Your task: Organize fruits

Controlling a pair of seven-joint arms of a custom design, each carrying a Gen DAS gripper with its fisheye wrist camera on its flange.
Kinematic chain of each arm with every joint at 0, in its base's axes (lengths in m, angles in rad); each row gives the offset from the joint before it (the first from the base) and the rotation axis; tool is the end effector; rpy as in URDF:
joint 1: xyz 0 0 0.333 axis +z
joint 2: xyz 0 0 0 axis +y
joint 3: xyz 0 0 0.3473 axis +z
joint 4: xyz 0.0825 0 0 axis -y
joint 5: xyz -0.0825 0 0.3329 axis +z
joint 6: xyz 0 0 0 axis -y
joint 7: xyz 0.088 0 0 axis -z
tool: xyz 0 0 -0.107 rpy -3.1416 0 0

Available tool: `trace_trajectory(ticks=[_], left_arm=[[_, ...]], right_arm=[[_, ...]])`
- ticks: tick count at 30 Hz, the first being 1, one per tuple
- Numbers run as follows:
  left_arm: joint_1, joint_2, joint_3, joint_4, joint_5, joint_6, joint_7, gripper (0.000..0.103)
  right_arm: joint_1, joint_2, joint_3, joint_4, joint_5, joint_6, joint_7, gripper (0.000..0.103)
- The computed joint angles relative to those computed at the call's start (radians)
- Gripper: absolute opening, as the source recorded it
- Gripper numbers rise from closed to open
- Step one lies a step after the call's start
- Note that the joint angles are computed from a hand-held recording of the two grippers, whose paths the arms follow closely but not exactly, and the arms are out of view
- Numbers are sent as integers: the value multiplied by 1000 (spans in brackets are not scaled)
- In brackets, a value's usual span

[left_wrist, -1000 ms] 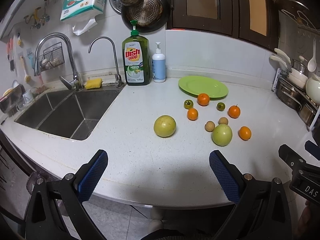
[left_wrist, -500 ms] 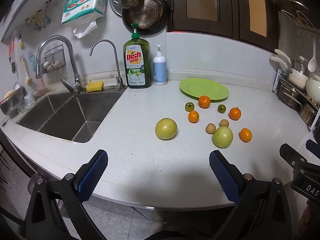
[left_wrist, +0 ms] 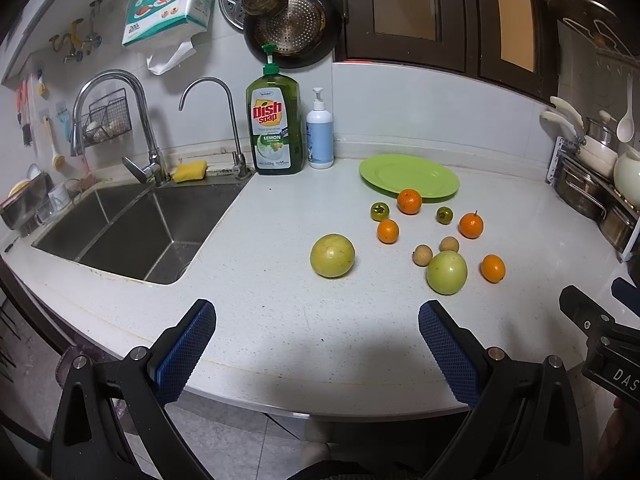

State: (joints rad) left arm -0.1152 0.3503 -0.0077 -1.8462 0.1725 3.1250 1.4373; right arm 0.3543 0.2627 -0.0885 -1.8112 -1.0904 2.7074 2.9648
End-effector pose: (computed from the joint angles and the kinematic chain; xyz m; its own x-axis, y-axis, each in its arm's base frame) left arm 0.6458 -0.0939 0.5082 -0.1429 -0.9893 -0.0303 -0.5895 0.1097 -0.8003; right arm 0.5946 0.2000 0.5080 -0.2371 -0.9715 -0.0057 -0.5802 0.1463 -0.8012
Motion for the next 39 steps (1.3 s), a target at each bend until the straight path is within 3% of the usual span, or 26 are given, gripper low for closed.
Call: trace_trajectory(ticks=[22,38,39], left_arm=[[23,30,-28,48,-11,-37,23,103],[79,170,-94,275,-62,-174,145,103],[99,184,-120,295,-75,-179,174,103]], right_arm=[[1,26,-9,26,47,6,-45,103],[18,137,-29,160,229,-13,-197,103],[17,152,-28,178,254,-13,-219,103]])
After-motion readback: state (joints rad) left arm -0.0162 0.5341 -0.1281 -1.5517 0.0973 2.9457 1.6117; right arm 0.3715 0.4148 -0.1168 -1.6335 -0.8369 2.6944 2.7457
